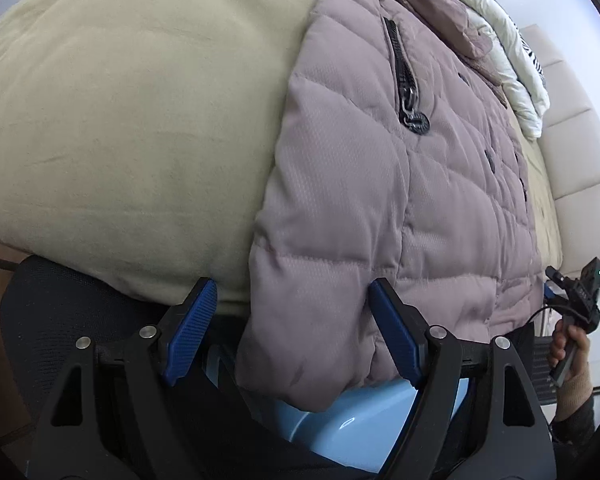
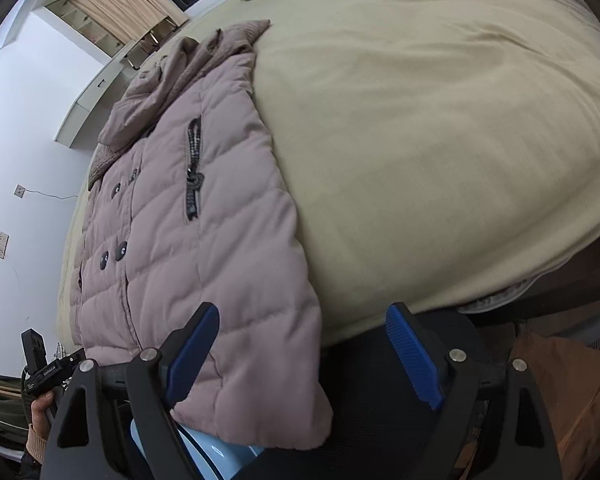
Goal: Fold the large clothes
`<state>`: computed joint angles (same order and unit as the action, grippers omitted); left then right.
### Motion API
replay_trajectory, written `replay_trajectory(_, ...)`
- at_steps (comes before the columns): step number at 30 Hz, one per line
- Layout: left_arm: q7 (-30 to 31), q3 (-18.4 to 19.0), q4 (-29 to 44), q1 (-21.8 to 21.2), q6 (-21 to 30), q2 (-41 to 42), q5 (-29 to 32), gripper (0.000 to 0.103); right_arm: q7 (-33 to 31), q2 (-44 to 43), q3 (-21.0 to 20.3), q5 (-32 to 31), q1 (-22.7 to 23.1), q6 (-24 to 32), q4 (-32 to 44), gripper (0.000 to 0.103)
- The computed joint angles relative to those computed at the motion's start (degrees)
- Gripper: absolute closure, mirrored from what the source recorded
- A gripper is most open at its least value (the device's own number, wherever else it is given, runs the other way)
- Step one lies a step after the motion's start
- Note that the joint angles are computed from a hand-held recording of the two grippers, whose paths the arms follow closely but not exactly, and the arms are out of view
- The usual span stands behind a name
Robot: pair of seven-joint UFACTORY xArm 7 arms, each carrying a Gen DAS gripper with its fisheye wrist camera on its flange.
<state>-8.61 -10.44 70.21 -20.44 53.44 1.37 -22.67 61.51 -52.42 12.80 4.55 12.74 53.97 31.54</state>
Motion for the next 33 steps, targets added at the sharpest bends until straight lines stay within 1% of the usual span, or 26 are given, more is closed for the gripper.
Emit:
replay_trajectory(6,0.38,-0.45,-0.16,-0.67,0.13,0.47,0.13,0.026,-0.89,-1.68,-2.72,4.56,2.51,-1.66,-3.47,0.014)
replay_trajectory(9,0.92,-0.46,0.33,-0.68,0.81,0.85,-0.14,0.026,-2.48,-0.48,-3.53,6.04,3.39,-3.03,-4.13,0.018)
replay_trajectory(11,0.85,-0.54,0.92,-0.79,1.74,1.32,0.19,0.026,-3.41,0.56,-3.93,6.65,3.64,-3.32,-3.91,0.021)
replay_trajectory(13,0.64,-0.57,1.33,-0.82,2.53,1.64,0.29,0.027,-4.51,0.94,-5.09,8.41,4.42,-4.35,-4.44,0.031)
replay_trajectory(14,0.8,-0.58,1.51,-0.77,3.13,1.87,-0.23,0.03,-5.29,0.88,-5.97,9.75,5.09,-5.06,-5.07,0.033)
replay_trajectory(15,1.3,-0.59,1.67,-0.65,3.81,2.08,-1.4,0.038,-6.11,0.57,-6.77,11.12,5.74,-5.97,-5.89,0.037)
replay_trajectory(16,1.69,-0.61,1.58,-0.56,4.24,2.17,-2.58,0.041,-6.69,0.29,-7.12,11.9,5.98,-6.35,-6.32,0.038)
replay_trajectory(17,1.48,-0.68,1.16,-0.64,4.04,1.99,-2.75,0.041,-7.3,0.16,-7.32,12.43,6.18,-6.49,-6.47,0.039)
replay_trajectory(18,1.43,-0.72,0.97,-0.7,3.74,1.88,-2.81,0.043,-8.03,-0.04,-7.74,13.23,6.57,-6.7,-6.71,0.043)
replay_trajectory(20,1.72,-0.73,0.75,-0.66,3.31,1.87,-4.09,0.05,-9.0,-0.32,-8.17,14.6,7.08,-6.8,-6.93,0.048)
replay_trajectory(21,1.83,-0.75,0.65,-0.67,3.05,1.84,-4.61,0.057,-9.59,-0.45,-8.41,15.32,7.41,-6.92,-6.99,0.055)
replay_trajectory(22,1.97,-0.77,0.64,-0.68,2.89,1.81,-5.07,0.066,-10.09,-0.5,-8.58,16.29,7.84,-7.58,-7.13,0.068)
replay_trajectory(23,1.86,-0.98,0.37,-0.91,2.43,1.66,-5.36,0.07,-10.65,-0.67,-8.86,17.5,8.44,-8.57,-7.5,0.074)
replay_trajectory(25,1.76,-1.08,0.69,-1.12,2.53,1.39,-5.49,0.08,-10.78,-0.2,-7.97,17.82,8.5,-8.85,-6.99,0.084)
replay_trajectory(28,2.16,-0.83,1.51,-0.93,3.39,0.46,-7.01,0.091,-9.96,0.41,-6.47,17.56,8.06,-9.59,-5.85,0.092)
replay_trajectory(29,2.72,-0.52,1.92,-0.62,3.88,-0.12,-8.12,0.092,-9.55,0.13,-6.07,17.55,7.98,-10.22,-5.68,0.093)
replay_trajectory(33,2.64,0.11,3.46,-0.21,2.95,-2.07,-13.39,0.094,-9.02,-0.89,-4.91,16.52,7.87,-14.35,-3.94,0.094)
